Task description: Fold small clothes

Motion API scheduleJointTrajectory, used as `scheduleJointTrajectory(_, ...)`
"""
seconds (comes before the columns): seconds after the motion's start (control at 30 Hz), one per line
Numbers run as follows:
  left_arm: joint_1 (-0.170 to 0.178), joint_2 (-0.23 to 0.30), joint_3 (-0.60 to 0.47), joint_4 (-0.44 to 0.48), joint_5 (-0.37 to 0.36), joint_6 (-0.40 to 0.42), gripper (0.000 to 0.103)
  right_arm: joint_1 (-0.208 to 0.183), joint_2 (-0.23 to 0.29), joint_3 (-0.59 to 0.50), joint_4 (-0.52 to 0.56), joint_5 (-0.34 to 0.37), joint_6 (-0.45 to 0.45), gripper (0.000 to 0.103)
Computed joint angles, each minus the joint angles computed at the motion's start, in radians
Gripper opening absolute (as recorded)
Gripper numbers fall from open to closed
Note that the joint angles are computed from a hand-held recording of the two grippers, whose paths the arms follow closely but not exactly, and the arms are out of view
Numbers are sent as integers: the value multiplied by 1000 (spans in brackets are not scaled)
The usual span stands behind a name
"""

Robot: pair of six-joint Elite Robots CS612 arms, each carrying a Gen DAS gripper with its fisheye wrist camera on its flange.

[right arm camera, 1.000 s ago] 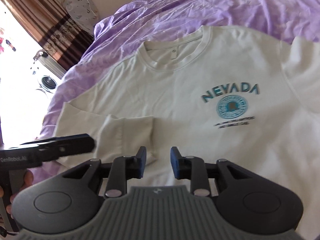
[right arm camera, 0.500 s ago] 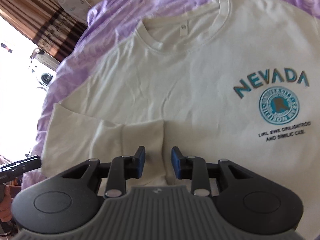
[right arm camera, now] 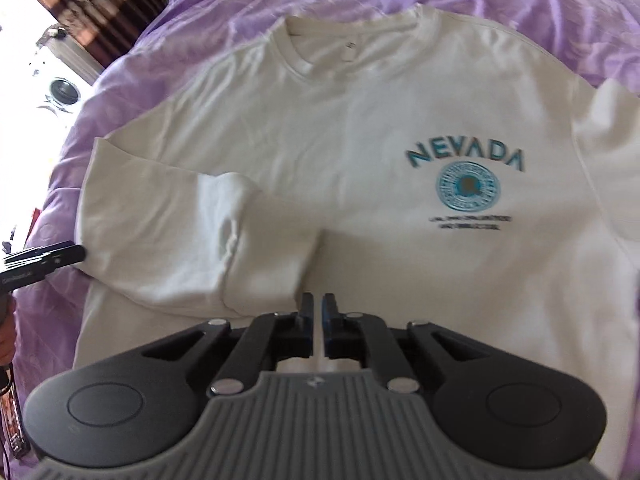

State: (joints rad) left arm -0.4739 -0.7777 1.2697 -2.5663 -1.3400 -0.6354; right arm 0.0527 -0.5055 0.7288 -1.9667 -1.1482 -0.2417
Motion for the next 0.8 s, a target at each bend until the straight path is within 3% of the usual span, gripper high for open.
scheduleJointTrajectory(0.03,1,-3,4,-3,-3,-3,55,0,3,-14,23,-6,0,9)
scheduleJointTrajectory(0.13,6,-9,15,-10,-7,-10,55,-2,-5,-19,39,3,-4,40)
scheduleJointTrajectory(0.23,12,-11,22,-25,-21,-29,55,-4,0,-14,18,61,34,45)
scheduleJointTrajectory(0.33,16,-11,26,-37,-27,-53,55,2,39,-42,1,87,98,45)
scheduleJointTrajectory(0.47,16,-15,32,-40,-22,-50,55,-1,101,-88,16,142,196,40)
scheduleJointTrajectory(0.57,17,-13,27,-30,-19,-51,55,-8,107,-60,-47,203,239,4)
scheduleJointTrajectory(0.63,18,-13,28,-31,-16,-56,55,-13,103,-45,-63,240,252,1)
scheduleJointTrajectory(0.8,14,-18,37,-62,18,-73,55,-17,60,2,-151,251,234,0)
